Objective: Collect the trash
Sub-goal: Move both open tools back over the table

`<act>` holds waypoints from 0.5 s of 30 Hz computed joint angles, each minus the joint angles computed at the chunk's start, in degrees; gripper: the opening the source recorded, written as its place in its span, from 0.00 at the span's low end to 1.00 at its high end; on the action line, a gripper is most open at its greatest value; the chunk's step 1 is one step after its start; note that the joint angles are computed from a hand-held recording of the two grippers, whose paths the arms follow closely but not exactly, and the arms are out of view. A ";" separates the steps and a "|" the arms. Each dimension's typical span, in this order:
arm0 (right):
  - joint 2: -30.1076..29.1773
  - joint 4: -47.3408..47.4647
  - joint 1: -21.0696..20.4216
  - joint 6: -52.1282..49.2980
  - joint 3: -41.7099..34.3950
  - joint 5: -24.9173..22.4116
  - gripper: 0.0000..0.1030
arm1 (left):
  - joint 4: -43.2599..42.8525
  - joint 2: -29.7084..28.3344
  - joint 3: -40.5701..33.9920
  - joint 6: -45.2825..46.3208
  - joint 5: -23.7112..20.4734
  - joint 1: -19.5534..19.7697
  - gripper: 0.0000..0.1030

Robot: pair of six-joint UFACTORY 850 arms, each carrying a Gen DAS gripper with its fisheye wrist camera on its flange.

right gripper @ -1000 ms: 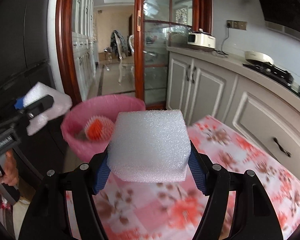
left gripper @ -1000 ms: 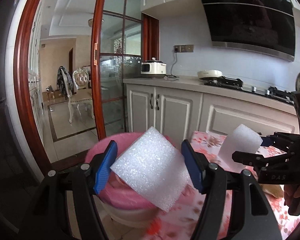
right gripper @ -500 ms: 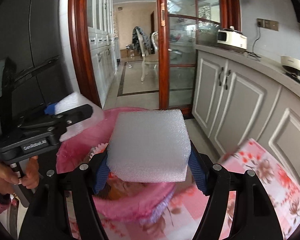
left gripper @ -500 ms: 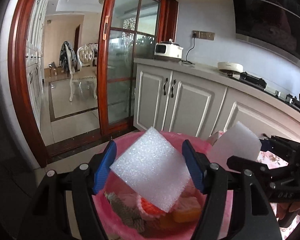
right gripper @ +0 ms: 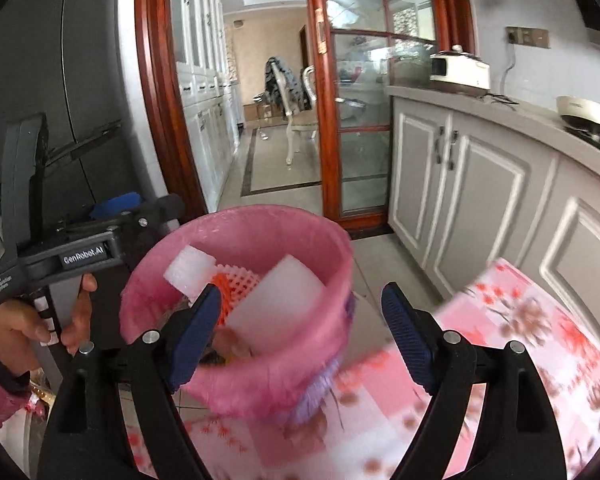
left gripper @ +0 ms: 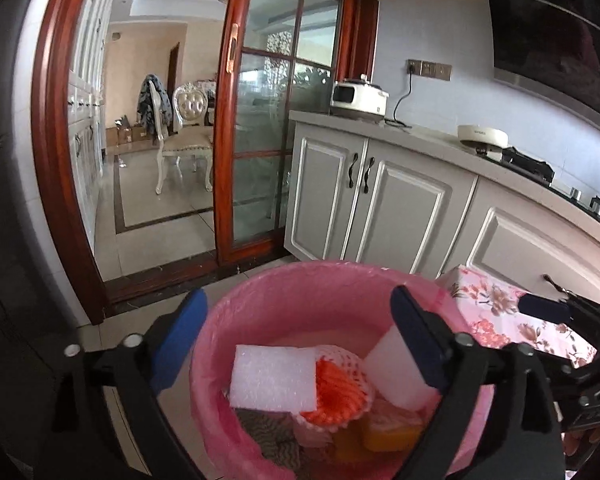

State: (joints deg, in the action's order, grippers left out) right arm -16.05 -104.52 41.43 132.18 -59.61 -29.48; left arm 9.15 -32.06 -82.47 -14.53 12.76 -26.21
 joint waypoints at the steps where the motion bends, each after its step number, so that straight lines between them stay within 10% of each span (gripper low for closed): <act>1: 1.49 1.55 0.90 -0.27 1.56 -1.23 0.75 | -3.35 0.83 0.98 3.49 0.49 -0.37 0.95; 6: 8.84 10.30 7.14 -1.65 9.52 -9.13 0.75 | -16.41 7.10 8.02 18.69 3.59 -3.93 0.95; 15: 20.95 30.70 21.66 1.10 23.61 -24.59 0.75 | -14.57 15.06 18.86 17.60 5.50 -12.89 0.95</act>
State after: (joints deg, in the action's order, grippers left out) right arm 4.91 -73.82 63.09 133.28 -36.00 -54.07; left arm -5.42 -17.01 -63.61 3.07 18.26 -39.10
